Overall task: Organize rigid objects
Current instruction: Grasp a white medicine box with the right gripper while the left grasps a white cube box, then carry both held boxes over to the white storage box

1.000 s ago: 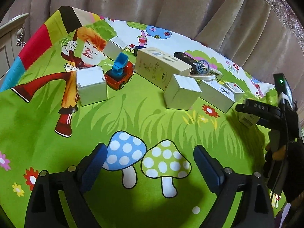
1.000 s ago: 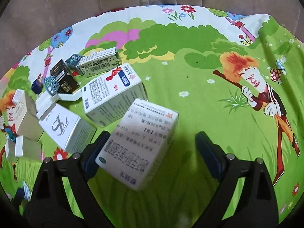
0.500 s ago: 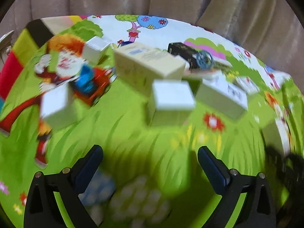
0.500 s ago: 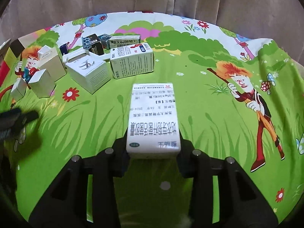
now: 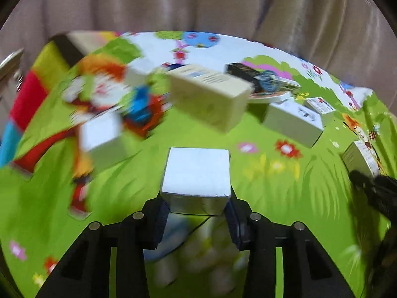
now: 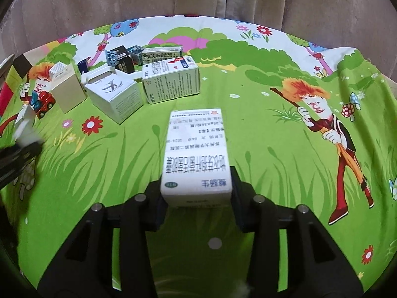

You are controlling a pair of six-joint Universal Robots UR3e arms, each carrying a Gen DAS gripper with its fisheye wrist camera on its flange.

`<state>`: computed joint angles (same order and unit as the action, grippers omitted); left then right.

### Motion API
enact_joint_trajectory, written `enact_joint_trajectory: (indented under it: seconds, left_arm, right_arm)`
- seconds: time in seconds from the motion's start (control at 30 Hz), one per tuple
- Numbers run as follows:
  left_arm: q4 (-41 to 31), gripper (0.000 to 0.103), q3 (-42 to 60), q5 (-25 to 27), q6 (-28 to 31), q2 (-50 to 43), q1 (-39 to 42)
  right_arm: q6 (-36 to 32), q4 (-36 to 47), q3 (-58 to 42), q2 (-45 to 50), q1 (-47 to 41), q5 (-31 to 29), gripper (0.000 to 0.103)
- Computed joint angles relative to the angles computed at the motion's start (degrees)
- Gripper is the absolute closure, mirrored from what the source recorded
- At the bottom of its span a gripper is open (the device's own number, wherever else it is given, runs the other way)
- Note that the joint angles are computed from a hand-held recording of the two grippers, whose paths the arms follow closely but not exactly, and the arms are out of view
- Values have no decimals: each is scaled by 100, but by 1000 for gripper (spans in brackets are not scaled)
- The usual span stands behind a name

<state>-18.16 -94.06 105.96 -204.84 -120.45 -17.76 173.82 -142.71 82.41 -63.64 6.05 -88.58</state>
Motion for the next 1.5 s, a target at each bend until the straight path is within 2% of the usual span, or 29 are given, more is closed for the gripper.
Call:
enact_joint_trajectory:
  seconds: [0.1,0.17,0.27,0.3,0.33,0.37,0.67,0.83,0.97,1.1,1.3,1.5]
  left_arm:
    - [567,60,-881,-227,116,468,217]
    - [738,59,-1011,-376,114,512,325]
    - [305,56,-566,-70,156,300,169]
    - [173,56,-439,66,176,235,98]
    - [116,57,-392,167,175,208,43]
    - [154,61,-419,200,155,211,26]
    - [736,62,-935,-154,-7,431,249]
    - [1755,62,-2252,-246,-549,1167,491]
    - [2005,62,-3193,178,-539,2056,395]
    - [1682,62,-3619,524,-477,3088,359]
    - [1196,62,-3308,1415,-310,3930,-213]
    - [961,62,-2414,2110,-103,3813,-1059]
  right_arm:
    - [99,141,-192,123,-68,45,26]
    - [78,273,-433,284,-47,29,22]
    - [47,265,-492,331,-1,-35,26]
    - [9,211,-427,294,-14,21,36]
    - [-38,120,-345,248,-4,33,52]
    - [-84,46,-300,227,28,3,59]
    - [-169,-45,-347,280,296,-354,59]
    - [-132,-73,169,-137,746,-21,59]
    - [-424,-166,128,-232,1527,-129,59]
    - [-414,-116,-379,-369,1973,81,59]
    - [-326,-145,-536,-1137,2110,64,59]
    - [-370,-45,-394,-1932,2109,-232,59]
